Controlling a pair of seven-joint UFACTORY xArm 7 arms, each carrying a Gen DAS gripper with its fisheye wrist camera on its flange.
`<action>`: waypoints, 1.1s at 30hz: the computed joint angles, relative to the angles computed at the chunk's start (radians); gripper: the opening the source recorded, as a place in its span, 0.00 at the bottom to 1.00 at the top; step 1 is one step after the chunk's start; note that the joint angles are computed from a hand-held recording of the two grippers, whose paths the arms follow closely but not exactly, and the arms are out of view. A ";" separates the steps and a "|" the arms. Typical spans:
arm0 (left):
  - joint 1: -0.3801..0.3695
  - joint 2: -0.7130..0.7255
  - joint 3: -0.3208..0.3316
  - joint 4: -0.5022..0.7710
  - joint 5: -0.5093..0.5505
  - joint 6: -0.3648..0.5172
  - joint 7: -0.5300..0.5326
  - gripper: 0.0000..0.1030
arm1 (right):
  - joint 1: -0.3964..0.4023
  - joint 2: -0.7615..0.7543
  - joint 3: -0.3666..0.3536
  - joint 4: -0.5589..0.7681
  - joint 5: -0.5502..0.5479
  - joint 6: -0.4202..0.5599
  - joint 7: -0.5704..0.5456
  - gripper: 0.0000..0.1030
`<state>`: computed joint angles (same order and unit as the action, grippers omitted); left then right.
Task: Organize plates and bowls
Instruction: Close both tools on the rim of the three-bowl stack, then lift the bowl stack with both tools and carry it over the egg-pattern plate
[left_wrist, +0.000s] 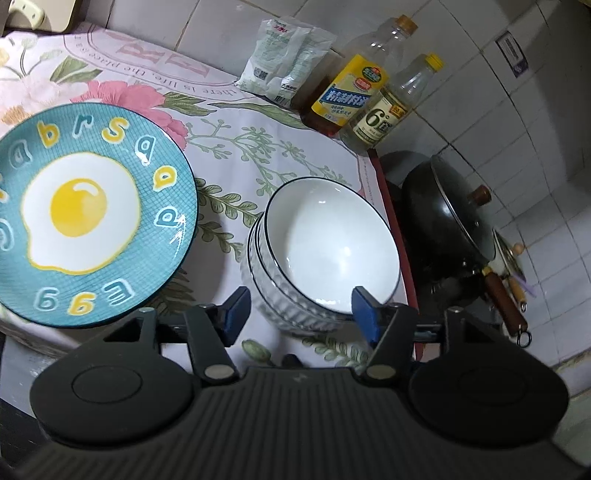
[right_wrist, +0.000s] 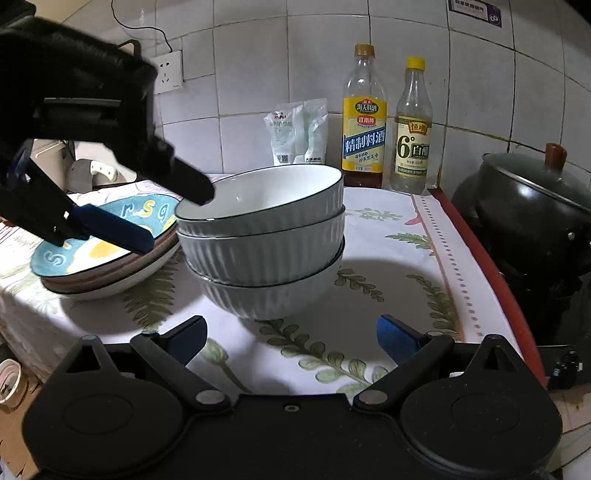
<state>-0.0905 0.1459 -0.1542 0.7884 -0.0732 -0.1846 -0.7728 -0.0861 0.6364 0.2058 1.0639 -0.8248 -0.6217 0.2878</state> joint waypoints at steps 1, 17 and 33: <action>0.004 0.014 -0.001 0.007 -0.001 -0.012 -0.004 0.61 | 0.004 0.014 0.002 0.013 0.004 -0.002 -0.001 0.97; -0.064 0.106 0.103 0.145 0.058 0.166 -0.006 0.45 | -0.048 0.208 0.110 0.311 -0.304 0.093 0.173 1.00; -0.259 0.150 0.316 0.209 0.247 0.250 -0.159 0.41 | 0.064 0.271 -0.052 0.437 -0.402 -0.044 0.346 1.00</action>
<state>-0.3499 0.2964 0.1616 0.9978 0.1741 0.0659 -0.9318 -0.0224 0.9073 0.1541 1.5007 -1.2271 -0.6658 0.6335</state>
